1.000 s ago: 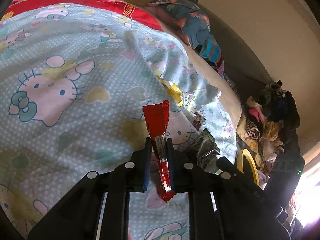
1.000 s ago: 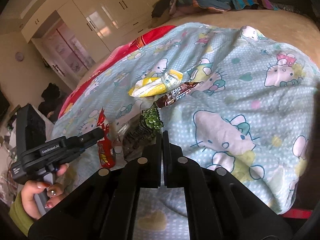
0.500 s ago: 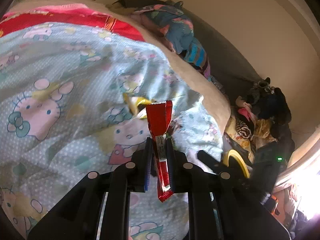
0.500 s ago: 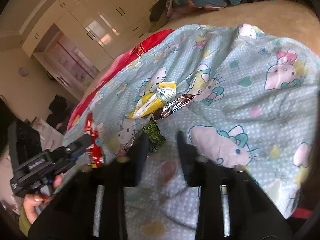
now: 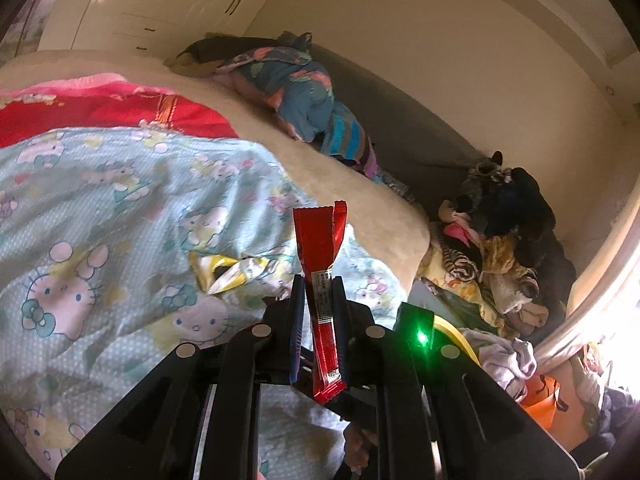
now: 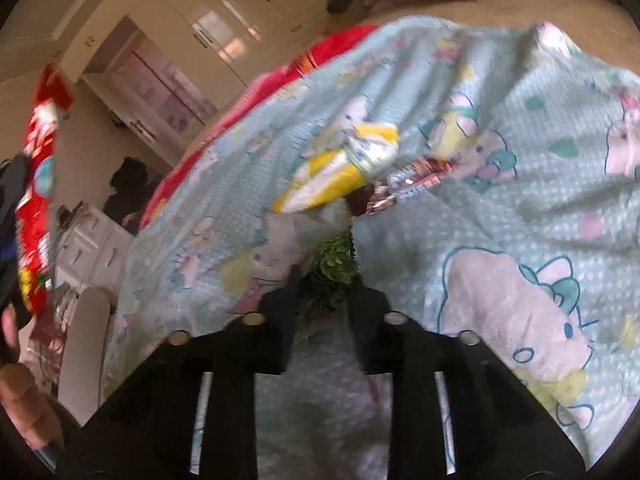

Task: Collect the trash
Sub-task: 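Lift and carry the green packet and red wrapper over the bin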

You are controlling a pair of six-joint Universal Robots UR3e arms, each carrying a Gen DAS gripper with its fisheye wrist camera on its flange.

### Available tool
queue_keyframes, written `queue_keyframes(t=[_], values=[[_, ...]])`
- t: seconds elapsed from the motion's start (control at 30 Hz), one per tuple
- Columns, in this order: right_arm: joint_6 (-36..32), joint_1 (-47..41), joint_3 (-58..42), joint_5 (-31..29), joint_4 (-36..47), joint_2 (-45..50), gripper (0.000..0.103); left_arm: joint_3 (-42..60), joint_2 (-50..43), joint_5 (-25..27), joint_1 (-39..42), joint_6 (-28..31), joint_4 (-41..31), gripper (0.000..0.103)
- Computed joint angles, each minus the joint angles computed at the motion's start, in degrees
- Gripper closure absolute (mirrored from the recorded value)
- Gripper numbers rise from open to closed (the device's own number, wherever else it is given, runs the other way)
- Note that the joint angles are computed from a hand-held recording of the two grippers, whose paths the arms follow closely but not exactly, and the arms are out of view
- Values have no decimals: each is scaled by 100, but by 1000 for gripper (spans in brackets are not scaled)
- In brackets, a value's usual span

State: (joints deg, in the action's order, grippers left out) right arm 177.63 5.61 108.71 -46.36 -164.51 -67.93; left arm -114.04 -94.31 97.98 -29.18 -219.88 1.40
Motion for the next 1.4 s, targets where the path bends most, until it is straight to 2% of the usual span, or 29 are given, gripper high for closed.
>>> queue_keyframes(t=[0.1, 0.37, 0.63, 0.83, 0.9, 1.2, 1.4], values=[[-13, -262, 407, 124, -228, -395, 97, 199, -136, 7, -86, 18, -57, 90], [-434, -1270, 1204, 491, 12, -1596, 98, 905, -699, -8, -377, 87, -315, 90], [-1090, -2479, 1756, 637, 882, -2761, 98, 1986, -1514, 32, -794, 205, -636, 90], [-1823, -3672, 2092, 940, 1820, -3615, 98, 2962, -2171, 64, -1118, 303, -1011, 90], [-2199, -4181, 2226, 1087, 2377, -4003, 98, 3369, -2417, 68, -1227, 357, -1204, 90], [-3333, -5698, 2360, 1281, 3827, -4635, 97, 5228, -3472, 56, -1584, 644, -2162, 90], [-3698, -6338, 2439, 1258, 4110, -4680, 97, 6793, -4357, -4, -1768, 864, -2954, 90]])
